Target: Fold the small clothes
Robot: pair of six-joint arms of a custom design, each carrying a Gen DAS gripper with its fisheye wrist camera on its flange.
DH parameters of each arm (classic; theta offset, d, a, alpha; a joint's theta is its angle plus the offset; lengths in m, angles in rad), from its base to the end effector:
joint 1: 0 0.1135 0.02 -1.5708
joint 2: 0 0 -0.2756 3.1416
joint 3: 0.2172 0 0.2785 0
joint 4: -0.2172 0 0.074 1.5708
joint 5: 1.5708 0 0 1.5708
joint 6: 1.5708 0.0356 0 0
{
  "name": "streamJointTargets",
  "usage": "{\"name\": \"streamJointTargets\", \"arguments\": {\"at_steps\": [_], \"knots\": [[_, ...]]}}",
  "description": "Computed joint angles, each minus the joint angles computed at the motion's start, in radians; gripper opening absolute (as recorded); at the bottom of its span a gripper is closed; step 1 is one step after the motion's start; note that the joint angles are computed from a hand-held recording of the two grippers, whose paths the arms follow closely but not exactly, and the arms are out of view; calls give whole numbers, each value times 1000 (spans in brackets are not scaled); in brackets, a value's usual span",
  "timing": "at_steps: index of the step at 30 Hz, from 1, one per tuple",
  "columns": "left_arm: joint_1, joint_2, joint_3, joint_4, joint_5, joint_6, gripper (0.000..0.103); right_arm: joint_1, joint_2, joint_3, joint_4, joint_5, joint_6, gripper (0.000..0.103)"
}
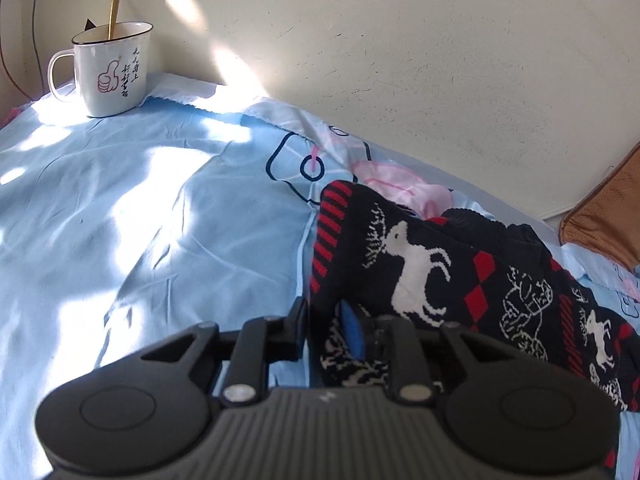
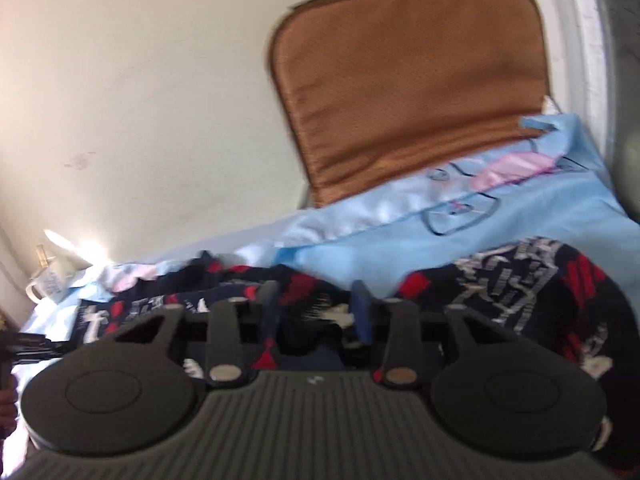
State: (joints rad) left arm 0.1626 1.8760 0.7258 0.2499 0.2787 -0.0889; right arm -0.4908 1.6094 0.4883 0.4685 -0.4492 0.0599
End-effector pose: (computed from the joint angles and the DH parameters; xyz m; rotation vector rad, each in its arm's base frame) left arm 0.3330 0.0447 0.0678 -0.1881 2.4411 -0.3114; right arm 0.2606 -0.1217 0.1057 0.3504 2.1317 0.2522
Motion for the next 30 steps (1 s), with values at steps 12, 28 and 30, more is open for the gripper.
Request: {"name": "streamJointTargets", "arguments": {"at_steps": [12, 28, 30], "knots": [[-133, -145, -108, 166, -15, -118, 33, -569, -168, -101, -268, -582, -41, 54], [-399, 152, -124, 523, -155, 0, 43, -636, -230, -320, 259, -177, 140, 65], [-405, 156, -114, 519, -166, 3, 45, -685, -215, -285, 190, -356, 152, 68]]}}
